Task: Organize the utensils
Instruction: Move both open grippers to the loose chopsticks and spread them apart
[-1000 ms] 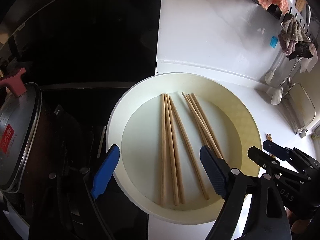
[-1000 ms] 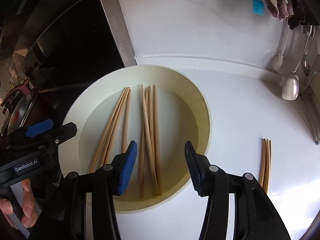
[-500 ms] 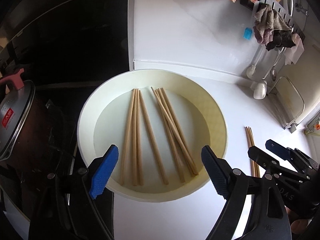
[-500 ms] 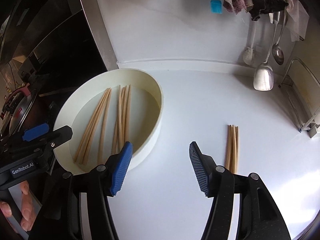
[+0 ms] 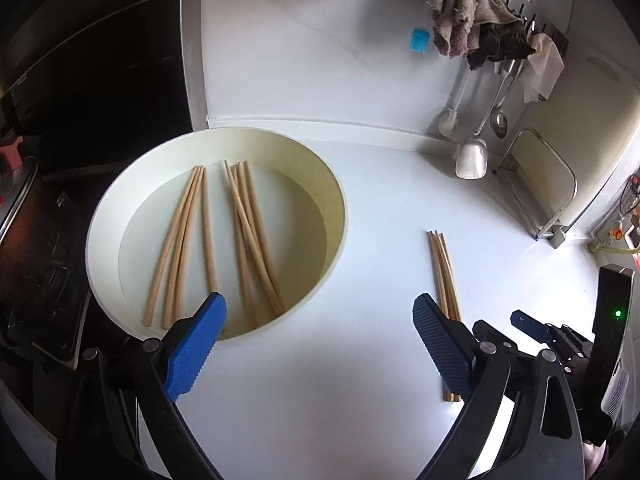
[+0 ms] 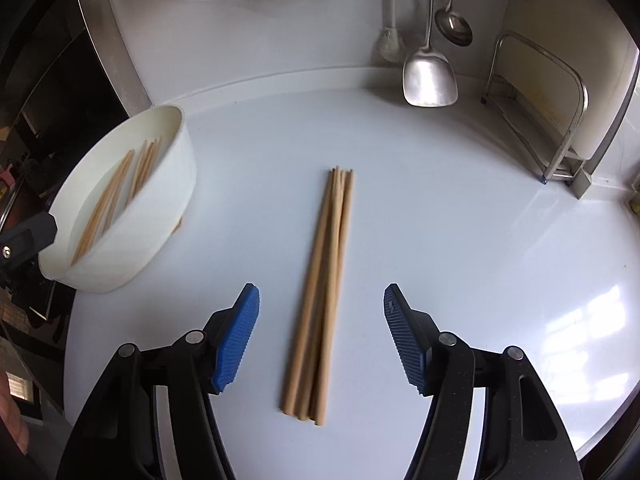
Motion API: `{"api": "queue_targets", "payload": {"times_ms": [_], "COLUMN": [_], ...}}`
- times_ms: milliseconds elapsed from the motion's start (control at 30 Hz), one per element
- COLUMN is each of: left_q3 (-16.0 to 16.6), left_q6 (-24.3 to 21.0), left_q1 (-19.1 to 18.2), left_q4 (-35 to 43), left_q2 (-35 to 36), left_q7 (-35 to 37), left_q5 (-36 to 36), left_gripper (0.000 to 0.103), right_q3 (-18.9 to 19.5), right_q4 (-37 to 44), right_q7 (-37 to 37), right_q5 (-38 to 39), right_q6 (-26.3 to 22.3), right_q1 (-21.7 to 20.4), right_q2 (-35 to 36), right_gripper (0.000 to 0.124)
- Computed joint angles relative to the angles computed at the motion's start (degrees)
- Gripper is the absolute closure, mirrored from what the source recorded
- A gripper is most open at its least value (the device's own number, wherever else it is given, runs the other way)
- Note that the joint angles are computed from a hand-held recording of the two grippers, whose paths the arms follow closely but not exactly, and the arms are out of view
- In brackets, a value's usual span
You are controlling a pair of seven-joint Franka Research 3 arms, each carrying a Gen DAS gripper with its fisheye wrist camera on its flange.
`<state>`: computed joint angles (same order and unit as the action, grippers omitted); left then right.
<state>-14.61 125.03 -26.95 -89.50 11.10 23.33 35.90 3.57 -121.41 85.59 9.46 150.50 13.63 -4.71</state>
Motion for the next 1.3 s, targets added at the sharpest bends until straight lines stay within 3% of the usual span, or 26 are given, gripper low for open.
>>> {"api": "queue_targets", "payload": {"times_ms": [167, 333, 500, 700, 900, 1300], "left_q3": [0.45, 1.29, 2.01, 2.71, 3.01, 3.79], "left_q6": [-2.23, -1.08, 0.2, -0.25, -0.54, 0.3], "left_q1": [-2.55, -4.43, -5.69, -6.68, -7.33, -8.62], "left_q4": [2.65, 3.67, 5.04, 6.41, 7.48, 11.28], "left_q2": [2.88, 4.96, 7.49, 9.09, 9.78, 13.24], "left_q7": [-2.31, -5.37, -6.43, -6.7, -6.76, -4.64], "left_q5": [5.22, 9.75, 11.55, 10.65, 10.75, 9.1], "left_gripper": [0.01, 0.008, 0.008, 0.008, 0.008, 0.008], "right_q3": [-0.65, -0.61, -0.84, -0.72, -0.8, -1.35], "right_q4": [-3.74, -6.53, -7.09, -5.46, -4.58, -4.32], "right_q7": [-1.8, -2.72, -5.44, -10.75, -7.38, -11.19], "right_q5": [0.46, 0.43, 2.78, 7.5, 1.57, 6.47], "right_q6": [3.85, 11.43, 15.65, 16.3, 16.9, 15.96], "right_q1": [-0.58, -0.7, -0.56, -0.03, 0.03, -1.06], "right_q2": [1.01, 2.0, 3.01, 4.21, 5.52, 5.89], "right_gripper": [0.062, 0.062, 0.062, 0.062, 0.062, 0.062]}}
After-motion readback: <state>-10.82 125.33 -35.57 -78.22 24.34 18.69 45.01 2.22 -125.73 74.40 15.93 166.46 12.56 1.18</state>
